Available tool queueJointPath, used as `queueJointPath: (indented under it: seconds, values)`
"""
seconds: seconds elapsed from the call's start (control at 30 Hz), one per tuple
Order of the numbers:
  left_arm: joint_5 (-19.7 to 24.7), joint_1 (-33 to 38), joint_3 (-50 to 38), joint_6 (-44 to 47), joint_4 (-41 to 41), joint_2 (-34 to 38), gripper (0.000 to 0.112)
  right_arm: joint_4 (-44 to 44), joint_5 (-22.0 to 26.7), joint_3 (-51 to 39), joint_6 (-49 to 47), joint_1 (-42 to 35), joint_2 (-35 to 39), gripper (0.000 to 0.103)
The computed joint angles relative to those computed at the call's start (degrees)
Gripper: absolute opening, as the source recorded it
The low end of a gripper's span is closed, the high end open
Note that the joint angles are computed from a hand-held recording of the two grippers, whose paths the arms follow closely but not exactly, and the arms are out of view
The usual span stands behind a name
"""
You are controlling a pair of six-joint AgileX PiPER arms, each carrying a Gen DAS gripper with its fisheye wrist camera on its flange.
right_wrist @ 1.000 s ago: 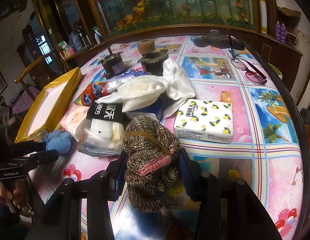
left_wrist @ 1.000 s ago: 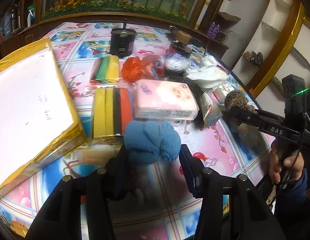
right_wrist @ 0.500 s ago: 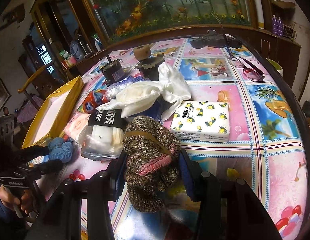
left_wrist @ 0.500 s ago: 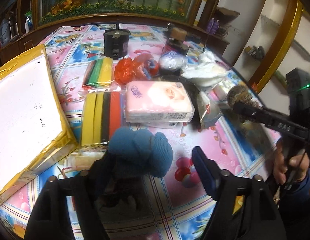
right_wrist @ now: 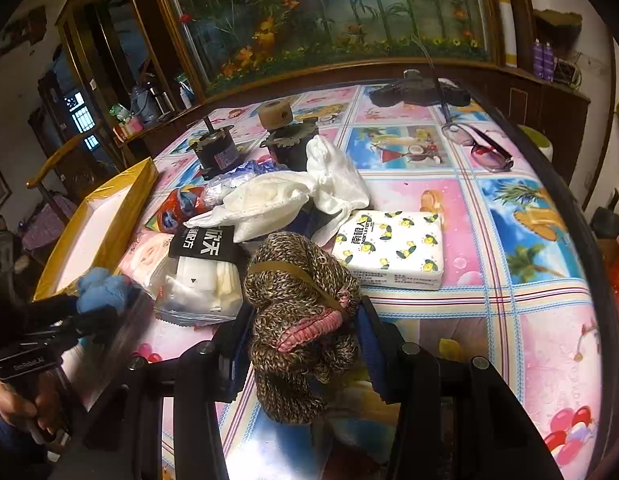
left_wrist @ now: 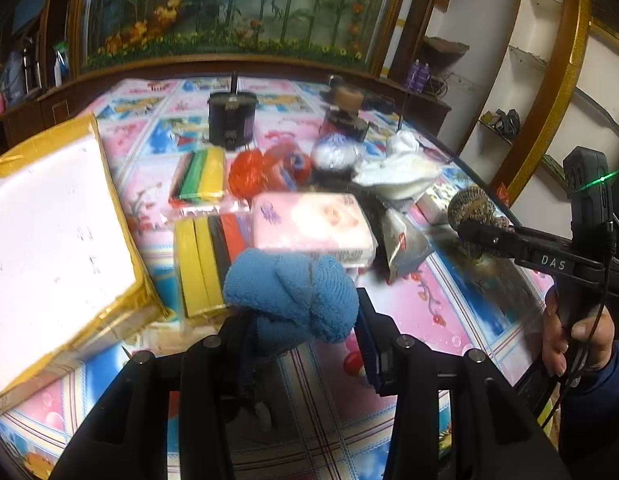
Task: Organize soft objects
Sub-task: 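Grasp the blue knitted sock with the left gripper while the right holds the toy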
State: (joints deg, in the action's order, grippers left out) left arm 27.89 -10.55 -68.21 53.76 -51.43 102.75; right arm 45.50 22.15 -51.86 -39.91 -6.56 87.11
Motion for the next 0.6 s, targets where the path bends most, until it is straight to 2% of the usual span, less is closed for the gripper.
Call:
queueJointPath:
  seconds: [0.07,0.13,0.27,0.33,0.4,0.5,0.6]
  values:
    - [-1.51,-0.23,0.32,2.88,-2.43,-0.27,0.042,0.03,-2.21,0.85,1.20,1.15,-0.84,0.051]
    - [-3.24,-0.42,0.48,5.50,-5.30,-0.35,0.042,5.87,-1.74,0.78,-1.55,1.93,-0.58,0.051]
    - [-4.86,0.15,2.05,11.93,-12.92,-0.82,0.042,4.41,-8.36,1.81,2.64,8.25,-1.47,0.052]
    - [-5.63,0.76,3.75,18.07,-19.55,-1.69,0.042,6.04,-10.13,2.06,2.27,10.46,-1.62,0.052]
    - [-6.69,0.76,5.02,21.82,-23.67,-2.39,0.042,3.18,-12.71,1.98,5.84,13.18,-1.42,0.052]
    - [-7.28,0.96,6.48,26.86,-29.05,-3.24,0.042,6.47,-14.39,1.98,4.82,14.64,-1.14,0.052]
    - [-8.10,1.03,7.01,27.53,-29.82,-3.68,0.042,-1.61,-14.96,1.50,13.69,15.74,-0.75,0.052]
